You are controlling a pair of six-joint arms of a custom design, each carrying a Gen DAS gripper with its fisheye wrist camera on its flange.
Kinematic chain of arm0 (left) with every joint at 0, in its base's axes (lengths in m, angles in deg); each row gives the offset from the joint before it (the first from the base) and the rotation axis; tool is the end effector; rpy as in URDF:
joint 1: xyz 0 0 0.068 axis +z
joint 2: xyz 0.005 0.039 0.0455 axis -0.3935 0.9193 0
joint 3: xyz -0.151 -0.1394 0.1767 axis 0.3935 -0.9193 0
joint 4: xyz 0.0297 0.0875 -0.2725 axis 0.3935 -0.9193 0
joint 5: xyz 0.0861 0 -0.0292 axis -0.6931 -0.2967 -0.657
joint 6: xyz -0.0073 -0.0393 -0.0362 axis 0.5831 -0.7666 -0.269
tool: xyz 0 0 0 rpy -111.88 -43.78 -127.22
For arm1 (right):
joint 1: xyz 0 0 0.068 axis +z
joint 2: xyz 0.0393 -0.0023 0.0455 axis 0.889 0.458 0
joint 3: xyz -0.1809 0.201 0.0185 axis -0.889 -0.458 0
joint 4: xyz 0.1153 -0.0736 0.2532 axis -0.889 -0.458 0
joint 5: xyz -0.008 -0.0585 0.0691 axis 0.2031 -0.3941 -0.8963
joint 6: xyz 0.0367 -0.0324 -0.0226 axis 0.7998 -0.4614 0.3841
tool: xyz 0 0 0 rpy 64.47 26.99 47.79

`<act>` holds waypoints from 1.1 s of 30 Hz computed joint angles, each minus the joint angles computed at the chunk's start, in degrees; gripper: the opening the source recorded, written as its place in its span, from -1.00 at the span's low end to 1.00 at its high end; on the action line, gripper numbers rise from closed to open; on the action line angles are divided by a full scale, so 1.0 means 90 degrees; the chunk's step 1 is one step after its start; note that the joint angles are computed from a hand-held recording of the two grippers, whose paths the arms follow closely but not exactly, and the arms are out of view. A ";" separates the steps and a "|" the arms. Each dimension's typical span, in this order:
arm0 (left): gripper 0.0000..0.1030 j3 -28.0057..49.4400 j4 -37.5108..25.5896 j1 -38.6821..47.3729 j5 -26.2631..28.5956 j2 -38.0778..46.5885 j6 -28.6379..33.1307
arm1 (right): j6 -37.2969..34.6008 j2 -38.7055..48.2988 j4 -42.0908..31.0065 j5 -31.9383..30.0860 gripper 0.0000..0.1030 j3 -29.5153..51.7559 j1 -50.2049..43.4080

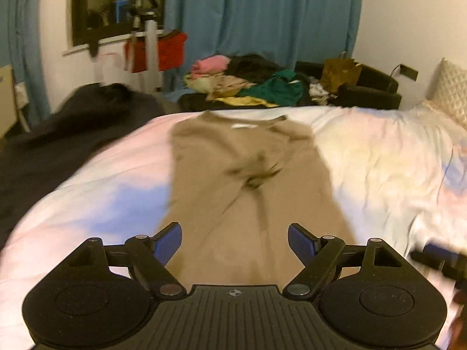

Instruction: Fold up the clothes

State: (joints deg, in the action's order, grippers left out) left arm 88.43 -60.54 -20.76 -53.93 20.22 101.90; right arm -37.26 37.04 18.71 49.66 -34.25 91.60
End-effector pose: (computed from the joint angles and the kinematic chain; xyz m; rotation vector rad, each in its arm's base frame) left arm 0.2569 0.0015 0.2309 0.3439 2.2396 -0.1611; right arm 0.1780 0.0844 0.2075 0.3622 1.9892 0.3886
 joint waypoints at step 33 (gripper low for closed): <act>0.60 0.1240 -0.2139 0.5805 0.2206 0.0734 0.2049 | 0.0395 0.0193 -0.0850 0.1363 1.00 0.0340 0.2096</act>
State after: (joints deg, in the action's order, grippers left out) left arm 99.59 -79.78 31.49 -34.08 26.83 120.35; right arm -33.70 38.78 11.06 61.93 -31.19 110.46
